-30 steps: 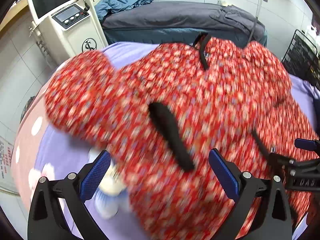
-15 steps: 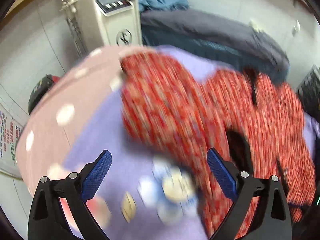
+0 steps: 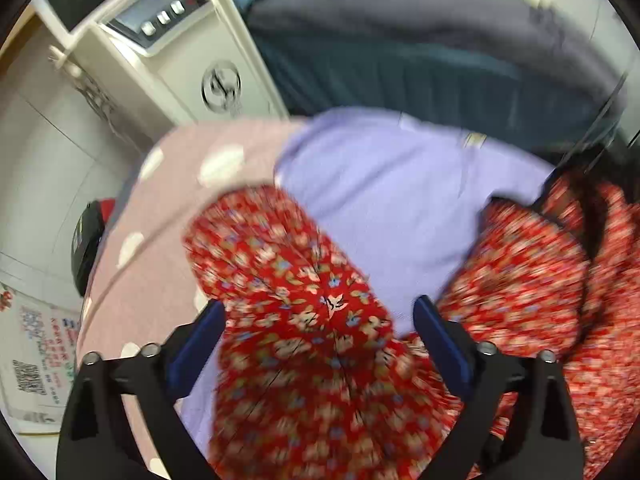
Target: Fold large clothes
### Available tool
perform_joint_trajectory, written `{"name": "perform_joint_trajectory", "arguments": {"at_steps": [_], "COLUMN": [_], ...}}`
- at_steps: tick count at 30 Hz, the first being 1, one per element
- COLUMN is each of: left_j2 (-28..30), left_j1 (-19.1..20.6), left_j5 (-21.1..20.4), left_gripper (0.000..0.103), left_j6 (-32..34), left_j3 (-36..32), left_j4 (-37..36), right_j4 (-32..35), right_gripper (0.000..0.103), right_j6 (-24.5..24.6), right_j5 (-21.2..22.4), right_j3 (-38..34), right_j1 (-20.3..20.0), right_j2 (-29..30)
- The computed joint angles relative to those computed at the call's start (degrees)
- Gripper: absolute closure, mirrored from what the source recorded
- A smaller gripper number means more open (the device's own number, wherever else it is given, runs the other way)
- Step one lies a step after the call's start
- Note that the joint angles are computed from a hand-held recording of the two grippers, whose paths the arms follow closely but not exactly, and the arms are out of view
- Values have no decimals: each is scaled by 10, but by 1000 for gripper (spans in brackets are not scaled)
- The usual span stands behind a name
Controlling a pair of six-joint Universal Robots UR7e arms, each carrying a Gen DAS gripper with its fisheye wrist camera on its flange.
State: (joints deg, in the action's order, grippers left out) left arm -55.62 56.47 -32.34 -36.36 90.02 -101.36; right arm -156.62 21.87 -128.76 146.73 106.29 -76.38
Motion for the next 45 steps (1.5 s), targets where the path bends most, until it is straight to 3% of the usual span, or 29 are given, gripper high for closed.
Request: {"name": "perform_joint_trajectory", "arguments": {"at_steps": [2,6,11,17,19,22,27,28,30,31,32,35,38,42,45], "left_j2": [3,-31,-115,-201,-204,-203,-141,-125,-80,-53,-37,10,30,-13,-55], "left_j1": [14,26,11,-39,-64,-109,-180,-186,-198,-203,-205,-205,-226,-238,-248], "left_j5": [-16,-39,-36,-59,-56,-69,-119,-124,-139,-150,-162,-204,-183,-230,-236], "left_gripper": [31,52,72,77,78,78,78,74,48,25,16,13,11,6,6], "left_j6": [-7,0,31,50,71,128,226,240,271,281,284,289,287,274,245], "left_j3": [6,67,168,233,237,259,279,279,276,270,267,243,247,269,296], "left_j4": [7,-46,-187,-284,-299,-379,-491,-503,-528,-532,-530,-487,-482,-498,-500], "right_j4": [-11,-13,-20,-32,-39,-44,-37,-36,-27,-23,-23,-15,-17,-31,-44], "right_gripper": [5,5,5,5,5,5,5,5,5,5,5,5,5,5,5], "right_j6": [5,5,-14,-49,-61,-72,-78,-78,-80,-82,-84,-87,-107,-151,-178], "right_j5": [-1,-2,-3,0,7,12,18,18,20,19,19,20,23,47,81], "right_j3": [9,19,21,10,5,-4,-17,-15,-12,-9,-3,11,25,28,0], "right_j1": [-3,-7,-16,-23,-25,-26,-23,-23,-30,-36,-40,-58,-76,-105,-123], "right_j2": [0,-11,-6,12,18,27,31,26,11,2,-7,-41,-77,-134,-153]}}
